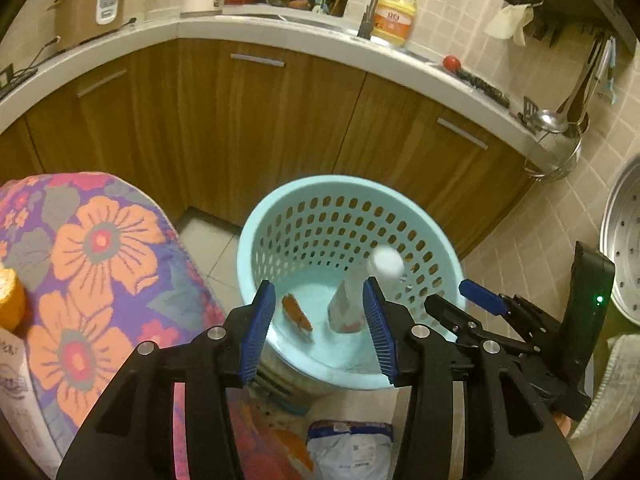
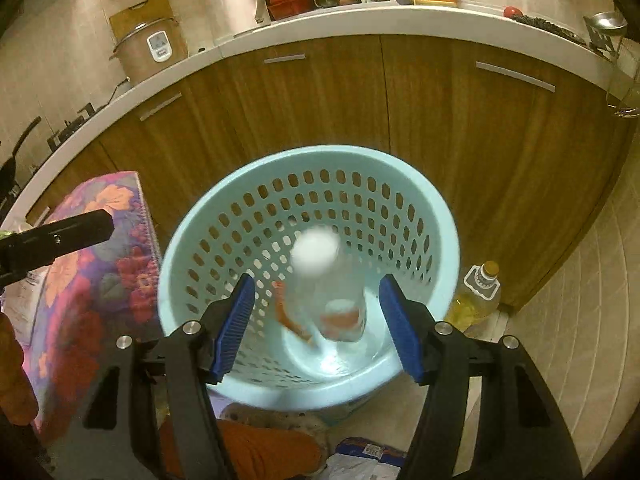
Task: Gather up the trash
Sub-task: 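Open the left gripper over the blue basket to drop the panda bag, then grasp the orange chip bag with the left gripper while the right grasps the milk carton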
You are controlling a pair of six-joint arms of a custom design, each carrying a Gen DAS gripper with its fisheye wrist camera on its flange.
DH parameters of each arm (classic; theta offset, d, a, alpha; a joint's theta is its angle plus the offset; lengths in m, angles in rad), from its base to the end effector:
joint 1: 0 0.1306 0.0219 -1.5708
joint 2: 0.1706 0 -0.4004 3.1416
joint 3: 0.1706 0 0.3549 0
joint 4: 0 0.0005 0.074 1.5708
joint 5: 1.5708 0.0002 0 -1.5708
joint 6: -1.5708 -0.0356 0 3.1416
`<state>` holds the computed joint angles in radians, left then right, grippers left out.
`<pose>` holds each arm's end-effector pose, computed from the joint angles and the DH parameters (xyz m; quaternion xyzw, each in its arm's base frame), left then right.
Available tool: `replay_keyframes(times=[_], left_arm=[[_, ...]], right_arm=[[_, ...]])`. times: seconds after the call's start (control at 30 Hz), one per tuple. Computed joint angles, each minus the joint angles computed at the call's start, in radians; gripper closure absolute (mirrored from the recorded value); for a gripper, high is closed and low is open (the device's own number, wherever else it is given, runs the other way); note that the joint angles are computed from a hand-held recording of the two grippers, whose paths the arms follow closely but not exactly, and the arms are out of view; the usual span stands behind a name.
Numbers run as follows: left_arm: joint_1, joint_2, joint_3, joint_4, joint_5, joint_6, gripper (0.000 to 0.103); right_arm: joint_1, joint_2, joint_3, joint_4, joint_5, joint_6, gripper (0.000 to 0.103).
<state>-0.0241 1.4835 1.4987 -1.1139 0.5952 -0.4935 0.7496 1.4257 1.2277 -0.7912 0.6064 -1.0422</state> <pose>0.4563 -0.0315 0.4428 0.3042 0.8810 -0.2253 0.2837 0.3338 0.2823 0.3747 0.2180 0.8921 0.0349 0.3943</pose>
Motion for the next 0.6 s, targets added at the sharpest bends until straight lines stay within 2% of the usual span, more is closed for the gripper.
replay_keyframes(times=[0.17,0.27,0.43,0.6], left_arm=[[0.055,-0.041,-0.005,-0.040,0.060,-0.035,0.056],[0.102,-0.080,-0.020,-0.050,0.095,-0.063,0.051],[0.220,-0.138,-0.016,-0.086,0.182,-0.119,0.046],[0.368,-0.154,0.019,-0.125,0.265,-0.166,0.041]], right_arm=[[0.045,0.002,0.046,-0.024,0.035,0.006,0.040],[0.078,0.016,0.091,-0.038,0.054,0.019,0.039],[0.138,0.054,0.186,-0.042,0.083,0.065,0.039],[0.202,0.137,0.331,-0.046,0.092,0.152,0.037]])
